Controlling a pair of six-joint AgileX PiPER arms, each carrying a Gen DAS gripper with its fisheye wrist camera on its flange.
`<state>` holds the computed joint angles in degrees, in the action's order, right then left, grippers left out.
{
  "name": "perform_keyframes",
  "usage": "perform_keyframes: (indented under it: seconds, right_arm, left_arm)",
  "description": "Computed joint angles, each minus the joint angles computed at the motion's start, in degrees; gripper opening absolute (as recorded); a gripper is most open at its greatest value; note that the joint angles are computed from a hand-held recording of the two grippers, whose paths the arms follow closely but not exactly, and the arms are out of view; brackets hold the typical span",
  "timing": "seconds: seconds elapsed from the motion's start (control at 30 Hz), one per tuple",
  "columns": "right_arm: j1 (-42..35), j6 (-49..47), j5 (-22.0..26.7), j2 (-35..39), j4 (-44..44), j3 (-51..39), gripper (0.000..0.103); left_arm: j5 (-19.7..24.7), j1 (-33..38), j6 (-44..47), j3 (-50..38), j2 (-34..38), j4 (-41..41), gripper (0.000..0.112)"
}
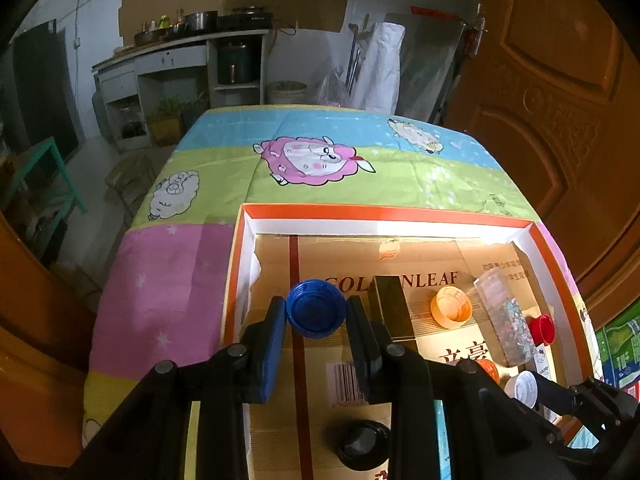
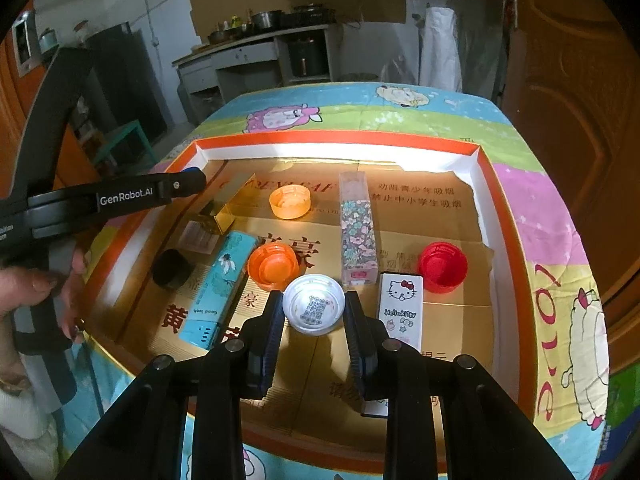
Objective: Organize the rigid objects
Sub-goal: 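Carry the blue cap and white cap over the cardboard tray with both tools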
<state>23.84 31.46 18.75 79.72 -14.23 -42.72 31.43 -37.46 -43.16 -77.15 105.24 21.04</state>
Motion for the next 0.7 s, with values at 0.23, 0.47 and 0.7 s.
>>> perform_keyframes:
  seconds: [0.23, 0.47, 0.7]
  right_arm:
    - [0.31, 0.76, -0.22, 1.42, -1.03, -0.69, 0.03]
    - [0.53, 1.07, -0.14, 1.69, -1.47, -0.87, 0.031]
    - [0.69, 2.01, -0.18, 2.03, -2.23, -0.96, 0.031]
  left_arm:
    - [2.4, 0.53, 3.62, -2.4, 1.78, -3.86, 0.031]
    - [5.19, 0.28, 4.49, -4.64, 3.41, -4.41, 0.031]
    - [6.74, 0.1, 5.67, -6.08, 4.46, -4.7, 0.031]
